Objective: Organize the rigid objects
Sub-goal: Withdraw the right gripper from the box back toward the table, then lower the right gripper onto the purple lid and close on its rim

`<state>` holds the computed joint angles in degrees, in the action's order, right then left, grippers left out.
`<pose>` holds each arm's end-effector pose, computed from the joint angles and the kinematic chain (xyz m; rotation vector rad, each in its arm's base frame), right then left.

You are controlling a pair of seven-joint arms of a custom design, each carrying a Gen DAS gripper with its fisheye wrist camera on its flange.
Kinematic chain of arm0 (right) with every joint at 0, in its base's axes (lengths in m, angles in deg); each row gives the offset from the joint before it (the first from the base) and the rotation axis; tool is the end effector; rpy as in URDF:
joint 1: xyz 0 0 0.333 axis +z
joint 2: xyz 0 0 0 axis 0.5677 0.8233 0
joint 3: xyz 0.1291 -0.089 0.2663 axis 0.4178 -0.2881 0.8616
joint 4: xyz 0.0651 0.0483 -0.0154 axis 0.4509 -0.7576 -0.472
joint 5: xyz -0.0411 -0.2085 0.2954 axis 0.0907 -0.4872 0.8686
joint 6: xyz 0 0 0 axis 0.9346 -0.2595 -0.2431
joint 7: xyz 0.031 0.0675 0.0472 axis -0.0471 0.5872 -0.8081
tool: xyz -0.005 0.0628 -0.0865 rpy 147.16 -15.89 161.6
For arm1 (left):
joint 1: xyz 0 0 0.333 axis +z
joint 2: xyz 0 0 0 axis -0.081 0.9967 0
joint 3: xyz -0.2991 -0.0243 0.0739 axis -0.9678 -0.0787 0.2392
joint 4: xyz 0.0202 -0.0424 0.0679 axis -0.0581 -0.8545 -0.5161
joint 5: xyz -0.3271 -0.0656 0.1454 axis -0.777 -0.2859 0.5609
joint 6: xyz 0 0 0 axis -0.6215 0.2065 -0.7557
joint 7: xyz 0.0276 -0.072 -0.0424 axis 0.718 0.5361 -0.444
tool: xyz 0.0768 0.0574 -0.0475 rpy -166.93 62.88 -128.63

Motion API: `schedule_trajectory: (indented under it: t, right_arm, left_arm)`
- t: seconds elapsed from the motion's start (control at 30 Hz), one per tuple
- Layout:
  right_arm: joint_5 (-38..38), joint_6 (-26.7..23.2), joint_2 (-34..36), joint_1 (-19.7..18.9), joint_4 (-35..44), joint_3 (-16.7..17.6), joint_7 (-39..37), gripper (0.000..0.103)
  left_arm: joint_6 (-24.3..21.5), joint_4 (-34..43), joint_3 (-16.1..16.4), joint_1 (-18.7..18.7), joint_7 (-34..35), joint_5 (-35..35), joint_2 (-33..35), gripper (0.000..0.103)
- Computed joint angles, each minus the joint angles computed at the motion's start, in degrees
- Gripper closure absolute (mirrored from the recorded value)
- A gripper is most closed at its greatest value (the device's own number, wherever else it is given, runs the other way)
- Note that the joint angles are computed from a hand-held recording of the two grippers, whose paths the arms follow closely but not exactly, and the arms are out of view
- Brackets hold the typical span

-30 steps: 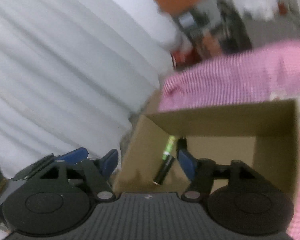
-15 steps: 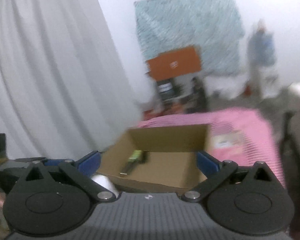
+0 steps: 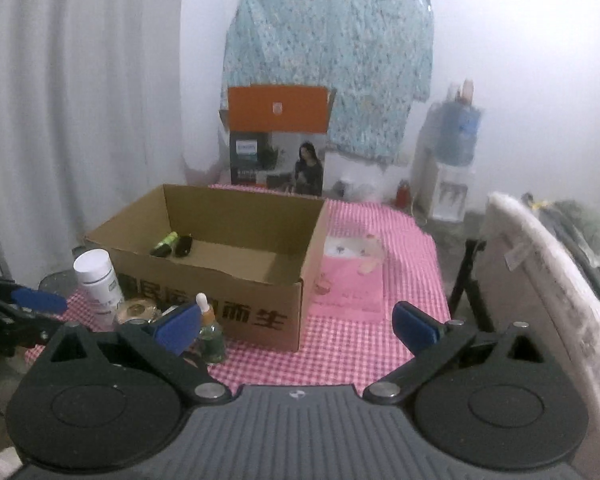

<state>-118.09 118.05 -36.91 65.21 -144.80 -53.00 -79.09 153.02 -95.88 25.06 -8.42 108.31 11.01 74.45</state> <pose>0.3822 0.3511 0.4975 -1.3580 1.7552 -1.1470 0.5314 -0.1105 0.4752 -1.2422 2.5069 -1.3719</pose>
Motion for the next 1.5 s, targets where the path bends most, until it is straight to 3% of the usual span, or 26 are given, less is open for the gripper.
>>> schedule_trajectory:
  t: [0.1,0.17,0.23,0.3,0.47,0.57,0.63,0.73,0.97,1.13,1.33,1.5]
  right_arm:
    - [-3.2,6.3,-0.4,-1.0,-2.0,-1.2,8.0,0.0]
    - [-4.3,11.1,-0.5,-2.1,-2.8,-2.2,11.7,0.0]
    - [-3.7,12.8,0.4,-2.8,-2.4,-2.5,13.1,0.0]
    - [-4.1,15.2,1.2,-3.4,-2.1,-3.0,14.6,0.0]
    - [-7.9,25.7,4.7,-5.0,-0.7,-4.9,20.7,0.001]
    - [-9.4,30.5,7.3,-5.1,1.2,-5.9,21.4,0.007]
    - [-10.2,34.2,9.4,-5.1,3.0,-6.6,21.5,0.019]
    - [-9.8,39.8,12.6,-5.2,5.6,-8.0,21.0,0.028]
    - [1.1,50.0,19.7,-4.6,10.1,-11.2,11.8,0.049]
    - [14.0,53.0,22.3,-5.9,10.2,-10.2,-0.1,0.067]
    - [24.5,53.3,24.0,-6.6,10.0,-9.2,-10.0,0.072]
    - [28.2,55.3,24.0,-3.7,9.0,-12.2,-12.5,0.072]
  left_arm:
    - [0.6,-0.6,0.0,0.0,1.4,-1.3,0.2,0.0]
    - [6.2,-2.0,-1.1,-0.9,2.4,-0.9,-0.1,0.0]
    - [13.8,-3.3,-2.4,-2.5,3.1,1.4,0.2,0.0]
    - [16.9,-3.6,-2.9,-3.5,4.7,2.4,1.0,0.0]
    - [20.0,-4.1,-3.6,-4.6,8.4,4.0,2.3,0.0]
    - [19.5,-4.1,-3.5,-4.3,8.2,5.8,3.0,0.0]
    - [19.5,-4.1,-3.5,-4.0,7.4,7.2,3.5,0.001]
    - [20.1,-3.8,-3.6,-3.6,4.9,9.9,4.3,0.001]
    - [19.1,-1.8,-4.3,-2.3,1.6,15.9,7.2,0.011]
    - [19.4,-1.1,-5.4,-1.6,0.5,18.7,8.6,0.017]
    - [18.6,-0.3,-6.3,-0.4,1.8,17.5,9.2,0.022]
    - [16.9,-0.5,-6.0,-0.1,1.8,17.5,8.4,0.022]
